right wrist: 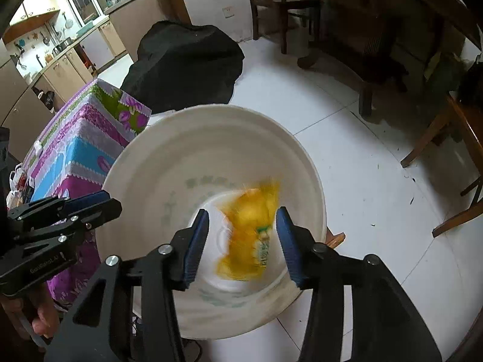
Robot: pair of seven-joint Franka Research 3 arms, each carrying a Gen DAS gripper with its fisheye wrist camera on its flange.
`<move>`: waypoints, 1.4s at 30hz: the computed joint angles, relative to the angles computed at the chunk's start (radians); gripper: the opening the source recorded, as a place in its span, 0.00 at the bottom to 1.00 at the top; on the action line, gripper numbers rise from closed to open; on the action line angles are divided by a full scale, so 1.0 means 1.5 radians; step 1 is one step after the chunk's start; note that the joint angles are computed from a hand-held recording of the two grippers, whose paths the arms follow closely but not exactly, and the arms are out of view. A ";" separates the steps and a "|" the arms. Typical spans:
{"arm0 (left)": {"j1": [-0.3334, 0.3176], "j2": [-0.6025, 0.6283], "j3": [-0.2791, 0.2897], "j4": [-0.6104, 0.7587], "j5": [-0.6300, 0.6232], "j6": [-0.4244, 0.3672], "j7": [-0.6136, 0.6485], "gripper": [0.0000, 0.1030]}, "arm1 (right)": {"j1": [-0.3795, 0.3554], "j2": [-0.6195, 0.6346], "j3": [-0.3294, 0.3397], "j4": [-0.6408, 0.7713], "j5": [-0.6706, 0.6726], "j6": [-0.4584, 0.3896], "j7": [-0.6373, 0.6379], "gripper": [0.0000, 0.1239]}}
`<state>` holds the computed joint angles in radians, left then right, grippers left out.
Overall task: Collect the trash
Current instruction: 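Open both tools over the white basin, dropping tube and snack bag, then grasp the white tablet box with the left tool while the right tool grasps the green box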
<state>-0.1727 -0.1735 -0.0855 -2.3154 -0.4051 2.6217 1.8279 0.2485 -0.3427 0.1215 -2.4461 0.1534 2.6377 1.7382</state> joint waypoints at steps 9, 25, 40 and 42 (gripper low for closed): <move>-0.004 -0.024 0.003 -0.019 0.009 0.006 -0.006 0.32 | 0.009 -0.025 -0.001 -0.024 0.018 0.029 -0.005 0.41; -0.007 -0.313 0.135 -0.200 0.013 0.030 0.043 0.52 | -0.002 -0.225 0.138 -0.168 -0.002 0.289 0.138 0.79; 0.222 -0.470 0.320 -0.203 0.181 -0.061 0.104 0.78 | 0.121 -0.082 0.169 -0.047 -0.017 0.293 0.099 0.79; 0.244 -0.431 0.341 -0.173 0.200 -0.072 0.143 0.78 | 0.143 -0.061 0.167 -0.036 -0.012 0.294 0.096 0.79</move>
<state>0.1940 -0.8196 0.4260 -2.5747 -0.1053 2.5133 2.0432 0.4625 -0.4347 0.3713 -2.5001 0.1356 3.0783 1.8821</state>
